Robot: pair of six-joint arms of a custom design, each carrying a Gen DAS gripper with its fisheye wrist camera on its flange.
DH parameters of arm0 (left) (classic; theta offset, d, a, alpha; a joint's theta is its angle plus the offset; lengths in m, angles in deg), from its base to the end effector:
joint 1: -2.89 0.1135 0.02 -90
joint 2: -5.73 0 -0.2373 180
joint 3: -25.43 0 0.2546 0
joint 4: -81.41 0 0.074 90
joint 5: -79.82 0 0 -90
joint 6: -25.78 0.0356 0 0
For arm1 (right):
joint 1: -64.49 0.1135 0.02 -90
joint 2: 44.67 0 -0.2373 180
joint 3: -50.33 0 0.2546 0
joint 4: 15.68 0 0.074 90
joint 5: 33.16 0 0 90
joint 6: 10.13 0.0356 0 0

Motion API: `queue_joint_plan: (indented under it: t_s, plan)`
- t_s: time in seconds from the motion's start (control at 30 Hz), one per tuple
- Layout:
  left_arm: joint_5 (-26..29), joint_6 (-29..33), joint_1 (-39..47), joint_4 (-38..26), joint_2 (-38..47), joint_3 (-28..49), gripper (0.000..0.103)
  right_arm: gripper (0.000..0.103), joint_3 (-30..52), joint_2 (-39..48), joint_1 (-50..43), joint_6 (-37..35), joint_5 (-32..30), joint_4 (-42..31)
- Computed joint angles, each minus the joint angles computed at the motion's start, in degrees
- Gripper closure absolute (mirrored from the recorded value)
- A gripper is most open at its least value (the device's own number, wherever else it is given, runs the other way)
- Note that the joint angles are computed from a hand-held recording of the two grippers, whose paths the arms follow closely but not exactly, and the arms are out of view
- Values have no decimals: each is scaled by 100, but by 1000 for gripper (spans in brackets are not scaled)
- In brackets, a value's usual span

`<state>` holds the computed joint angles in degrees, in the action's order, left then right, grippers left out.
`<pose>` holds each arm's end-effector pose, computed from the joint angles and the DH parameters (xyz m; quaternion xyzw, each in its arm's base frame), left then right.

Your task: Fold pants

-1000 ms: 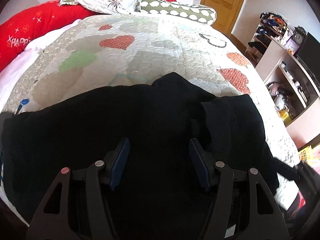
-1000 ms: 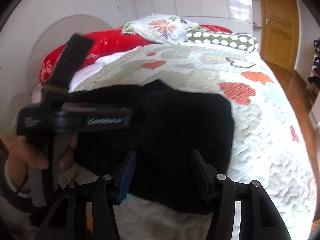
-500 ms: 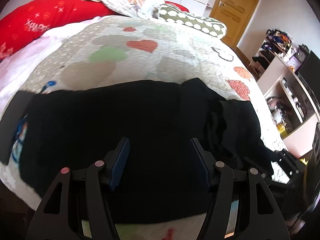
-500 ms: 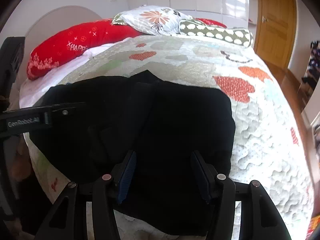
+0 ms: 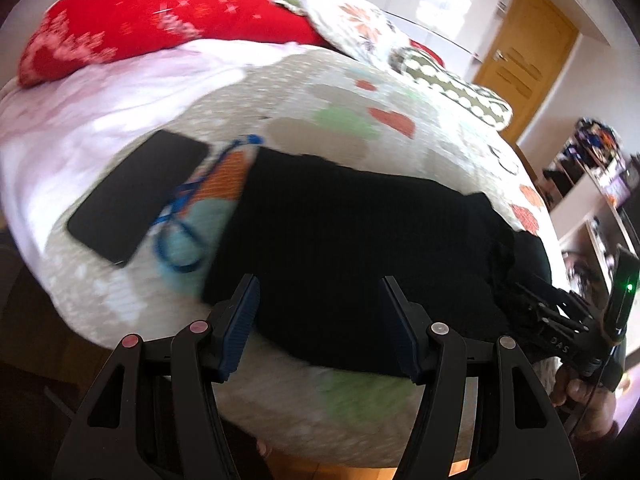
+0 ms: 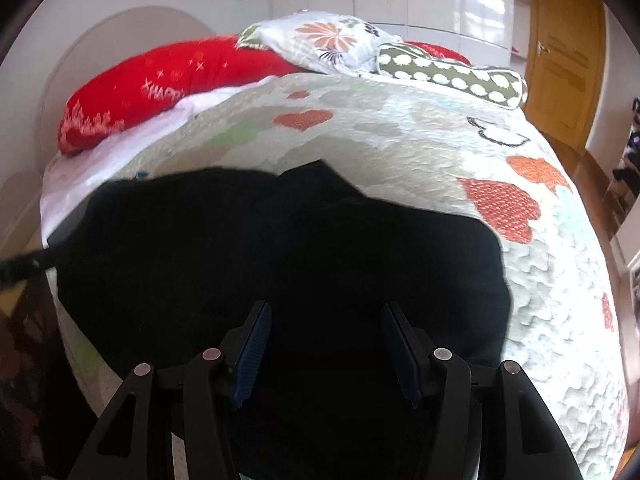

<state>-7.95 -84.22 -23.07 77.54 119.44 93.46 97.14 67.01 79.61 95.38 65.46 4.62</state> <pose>0.3270 -0.1608 0.0652 0.0555 0.9365 -0.1518 0.3111 0.2848 0.0714 0.0269 0.0322 0.9197 0.0348 0.3897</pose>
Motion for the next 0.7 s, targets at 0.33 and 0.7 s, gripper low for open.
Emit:
queue_joint_plan:
  t_s: [0.33,0.7]
  plan:
    - [313,-270,543,452,-211,-689,41,48,-104,-249,155,-81,-18,-255]
    - [545,-729,552,950,209,-708,41,44,1504,-62,637,-554,-519,-992]
